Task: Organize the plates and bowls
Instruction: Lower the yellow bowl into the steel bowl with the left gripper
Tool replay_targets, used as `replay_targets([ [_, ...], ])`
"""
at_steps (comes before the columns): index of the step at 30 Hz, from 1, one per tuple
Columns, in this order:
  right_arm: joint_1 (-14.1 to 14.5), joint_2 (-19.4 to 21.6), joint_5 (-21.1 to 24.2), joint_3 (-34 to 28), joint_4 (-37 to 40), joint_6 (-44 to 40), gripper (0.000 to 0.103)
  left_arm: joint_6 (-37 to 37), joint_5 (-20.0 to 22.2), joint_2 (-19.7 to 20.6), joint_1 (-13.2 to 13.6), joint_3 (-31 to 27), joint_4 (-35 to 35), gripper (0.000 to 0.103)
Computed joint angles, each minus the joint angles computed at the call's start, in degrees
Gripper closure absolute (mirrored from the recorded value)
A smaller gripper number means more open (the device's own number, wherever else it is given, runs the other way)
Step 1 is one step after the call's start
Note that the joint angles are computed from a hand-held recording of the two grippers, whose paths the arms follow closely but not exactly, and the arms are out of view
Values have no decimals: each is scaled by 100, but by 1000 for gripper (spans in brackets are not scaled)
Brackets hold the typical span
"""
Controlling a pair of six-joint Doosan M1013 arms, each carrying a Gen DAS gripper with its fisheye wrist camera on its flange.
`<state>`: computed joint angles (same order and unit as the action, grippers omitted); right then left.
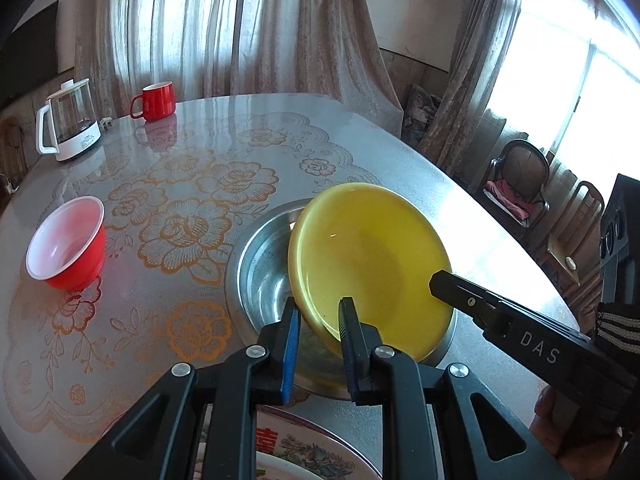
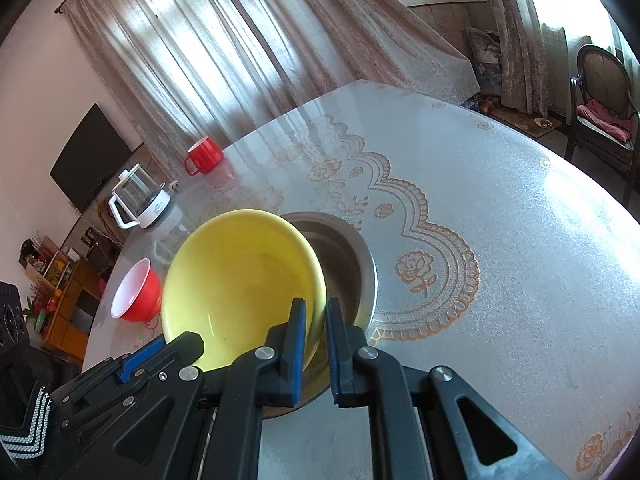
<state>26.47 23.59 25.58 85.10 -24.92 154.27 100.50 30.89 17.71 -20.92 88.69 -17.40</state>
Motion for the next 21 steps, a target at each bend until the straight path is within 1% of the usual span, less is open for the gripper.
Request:
replay_targets([
  [4,-12,50,40,-60,75,-59,93,-26,124,91,7,-140,90,84],
  [10,10,87,202,-145,-121,13,92,-181,435,261,30,-339,141,84],
  [15,-21,163,266,-224,129,-245,92,-418,524,336,5,-398,384,84],
  [17,7,191,351,-254,-52,-165,92,-512,563,361,-28,-419,539,83],
  [21,-3,212,412,-266,14,-188,92,-552,600,387,-28,-425,534,84],
])
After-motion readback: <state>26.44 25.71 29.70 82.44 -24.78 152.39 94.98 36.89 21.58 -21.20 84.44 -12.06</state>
